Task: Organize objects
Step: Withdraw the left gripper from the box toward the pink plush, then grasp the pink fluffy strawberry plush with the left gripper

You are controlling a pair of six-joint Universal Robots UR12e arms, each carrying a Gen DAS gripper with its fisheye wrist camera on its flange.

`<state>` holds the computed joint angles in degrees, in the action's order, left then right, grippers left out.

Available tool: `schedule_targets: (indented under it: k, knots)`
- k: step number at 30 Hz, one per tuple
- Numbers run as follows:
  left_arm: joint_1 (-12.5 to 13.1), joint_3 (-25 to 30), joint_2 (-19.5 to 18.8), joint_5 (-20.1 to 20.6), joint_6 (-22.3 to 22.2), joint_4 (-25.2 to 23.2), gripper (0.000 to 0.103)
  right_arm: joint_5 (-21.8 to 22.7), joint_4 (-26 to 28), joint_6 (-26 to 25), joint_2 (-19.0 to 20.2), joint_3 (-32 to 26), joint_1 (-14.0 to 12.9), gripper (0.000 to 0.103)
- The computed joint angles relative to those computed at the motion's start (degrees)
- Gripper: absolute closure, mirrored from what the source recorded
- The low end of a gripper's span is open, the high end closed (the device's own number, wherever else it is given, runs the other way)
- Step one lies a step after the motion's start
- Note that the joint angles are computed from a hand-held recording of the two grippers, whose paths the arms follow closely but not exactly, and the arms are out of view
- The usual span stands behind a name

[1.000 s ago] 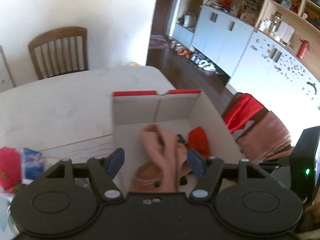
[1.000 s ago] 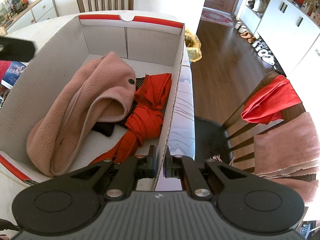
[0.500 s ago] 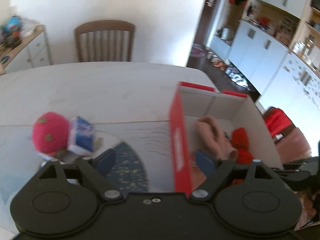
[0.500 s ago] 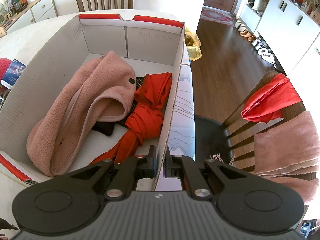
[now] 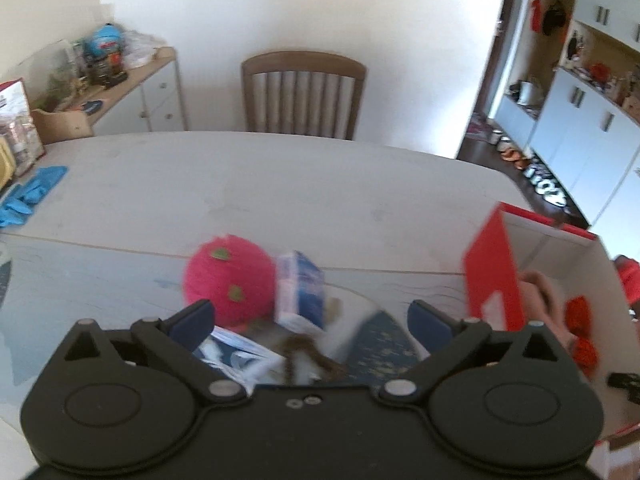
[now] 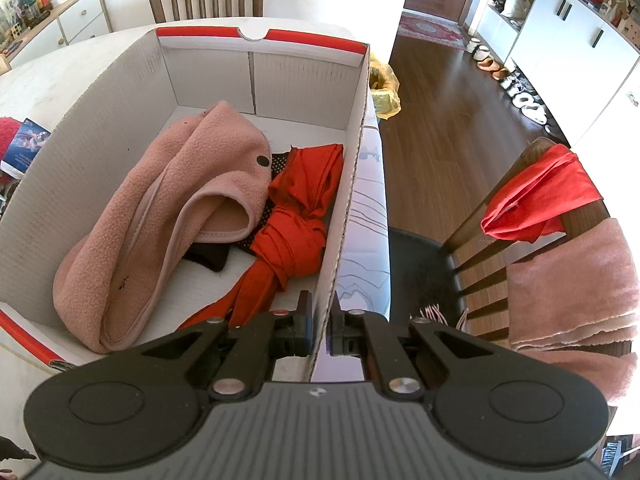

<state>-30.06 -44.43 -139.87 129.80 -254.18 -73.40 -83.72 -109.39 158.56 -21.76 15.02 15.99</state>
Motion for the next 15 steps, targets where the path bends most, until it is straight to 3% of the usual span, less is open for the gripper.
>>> schedule_targets:
  k: [7, 15]
  knots:
    - [1.8, -4.7, 2.6, -0.2, -0.1, -0.6, 0.001, -0.4, 0.1, 0.2, 0.0, 0.0, 0.1, 0.097]
    - [4.5, -10.6, 4.8, -5.8, 2.7, 5.4, 0.001, -1.2, 0.7, 0.4, 0.6, -1.2, 0.3, 0.097]
